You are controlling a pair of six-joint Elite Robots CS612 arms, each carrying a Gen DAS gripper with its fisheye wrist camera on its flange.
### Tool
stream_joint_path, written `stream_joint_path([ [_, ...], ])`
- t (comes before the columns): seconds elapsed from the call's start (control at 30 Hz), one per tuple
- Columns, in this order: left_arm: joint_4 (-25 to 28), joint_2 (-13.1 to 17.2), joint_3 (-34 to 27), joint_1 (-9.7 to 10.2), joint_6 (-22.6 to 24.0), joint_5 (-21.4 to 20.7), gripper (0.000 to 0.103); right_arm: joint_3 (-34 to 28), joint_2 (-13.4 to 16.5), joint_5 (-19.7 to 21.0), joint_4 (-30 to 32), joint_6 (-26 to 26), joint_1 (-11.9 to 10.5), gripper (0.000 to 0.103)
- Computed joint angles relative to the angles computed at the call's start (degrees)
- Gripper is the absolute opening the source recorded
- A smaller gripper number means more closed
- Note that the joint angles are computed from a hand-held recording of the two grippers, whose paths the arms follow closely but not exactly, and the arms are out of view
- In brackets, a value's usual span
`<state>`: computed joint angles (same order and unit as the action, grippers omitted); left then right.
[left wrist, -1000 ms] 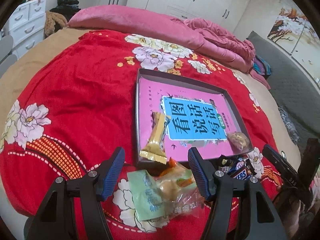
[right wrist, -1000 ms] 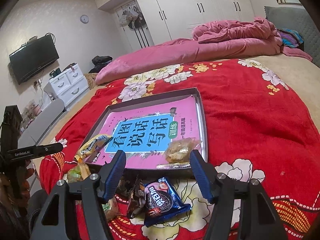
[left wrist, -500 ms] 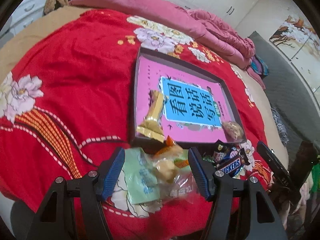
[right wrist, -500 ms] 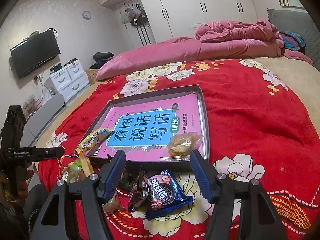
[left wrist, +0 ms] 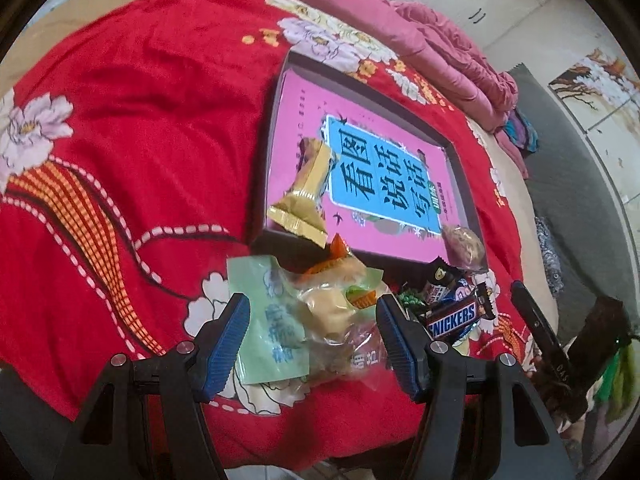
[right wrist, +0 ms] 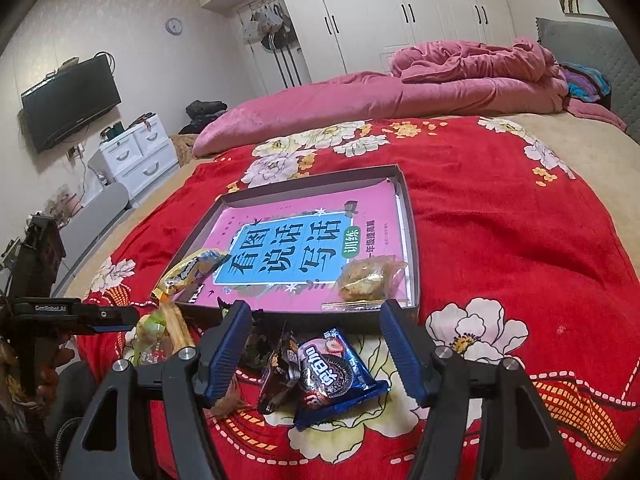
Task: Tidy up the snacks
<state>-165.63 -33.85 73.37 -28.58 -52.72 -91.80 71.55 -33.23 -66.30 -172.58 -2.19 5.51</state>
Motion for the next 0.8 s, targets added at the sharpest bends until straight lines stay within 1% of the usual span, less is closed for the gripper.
stream_joint_path([
  [0.13, 1.1, 0.5, -0.6, 0.17, -1.5, -1.2, 0.067, 0.5, -0.3, 0.3, 0.7, -0.5, 0.0, 0.067],
  [0.27, 0.5, 1.1, -1.0, 0.40, -2.8, -2.7, 0.068, 0.7, -0.6, 1.3, 2.9, -2.0, 0.1, 0.067],
  [0.4, 0.9, 1.5, -1.5, 0.35, -2.8, -3.0, 0.068, 0.3, -0.5, 0.9, 6.9, -4.4, 0.5, 0.067],
  [0.53, 1.4, 1.6, -1.8, 0.30, -2.6, -3.1, 0.069, 0.2, -0.4, 1.3, 8.6, -6.4, 0.9, 0.067],
  [0.57, 1.4, 1.7, -1.8, 0.31, -2.8, -3.1, 0.070, 0.2, -0.4, 1.3, 8.7, -6.9, 1.0, 0.067],
  [0.63, 1.7, 1.8, -1.9, 0.37, -3.0, -3.5, 0.075, 0.2, -0.4, 1.2, 9.4, -8.0, 1.1, 0.066],
  [0.67, 1.8, 2.0, -2.0, 0.38, -3.2, -3.7, 0.075, 0.2, -0.4, 1.1, 9.6, -8.7, 1.2, 0.065],
  [0.73, 1.5, 2.1, -1.9, 0.36, -3.3, -3.8, 0.075, 0.2, -0.3, 0.7, 9.7, -9.6, 1.4, 0.059],
  [0.77, 1.6, 2.1, -2.0, 0.34, -3.2, -3.7, 0.075, 0.2, -0.3, 0.4, 9.6, -10.0, 1.5, 0.057],
  [0.8, 1.9, 2.2, -2.2, 0.32, -3.1, -3.7, 0.075, 0.3, -0.3, 0.4, 9.4, -10.3, 1.6, 0.053],
])
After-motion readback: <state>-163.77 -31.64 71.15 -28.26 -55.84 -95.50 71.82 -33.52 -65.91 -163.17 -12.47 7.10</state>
